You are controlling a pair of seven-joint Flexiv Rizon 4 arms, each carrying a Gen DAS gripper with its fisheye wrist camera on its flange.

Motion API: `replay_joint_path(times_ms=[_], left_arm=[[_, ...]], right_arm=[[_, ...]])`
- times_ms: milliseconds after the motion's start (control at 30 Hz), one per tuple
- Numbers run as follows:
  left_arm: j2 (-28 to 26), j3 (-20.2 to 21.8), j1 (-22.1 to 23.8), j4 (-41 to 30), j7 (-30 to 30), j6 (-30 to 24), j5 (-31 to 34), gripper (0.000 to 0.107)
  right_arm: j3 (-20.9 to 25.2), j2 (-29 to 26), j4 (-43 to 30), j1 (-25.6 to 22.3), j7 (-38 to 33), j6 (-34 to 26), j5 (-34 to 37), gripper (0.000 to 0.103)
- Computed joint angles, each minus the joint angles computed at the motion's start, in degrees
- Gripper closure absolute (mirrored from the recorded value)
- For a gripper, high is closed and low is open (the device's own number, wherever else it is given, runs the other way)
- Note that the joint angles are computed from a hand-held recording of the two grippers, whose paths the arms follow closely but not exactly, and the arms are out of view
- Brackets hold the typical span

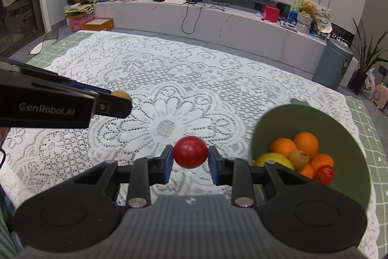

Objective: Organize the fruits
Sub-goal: 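Carry the kiwi with the left gripper to the colander while the right gripper carries its tomato, then lower the kiwi into the colander and open the left gripper while the right gripper releases its tomato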

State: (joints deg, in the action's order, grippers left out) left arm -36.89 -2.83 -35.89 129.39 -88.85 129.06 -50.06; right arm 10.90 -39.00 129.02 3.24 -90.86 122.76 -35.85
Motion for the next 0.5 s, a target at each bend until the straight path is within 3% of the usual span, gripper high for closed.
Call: replay_joint_path(times_ms=[267,500], left_arm=[[-0.82,0.22,-0.97,-4.68,4.25,-3.14,2.18,0.078],[-2.42,-0.16,1.01,-9.73,4.87,-7.82,8.76,0.078]], right_arm=[[-1.17,0.77,1.32,-3.55,1.46,1.85,0.75,0.075],[-2.87,0.30,-0.29,-4.77,3.11,2.49,3.51,0.075]])
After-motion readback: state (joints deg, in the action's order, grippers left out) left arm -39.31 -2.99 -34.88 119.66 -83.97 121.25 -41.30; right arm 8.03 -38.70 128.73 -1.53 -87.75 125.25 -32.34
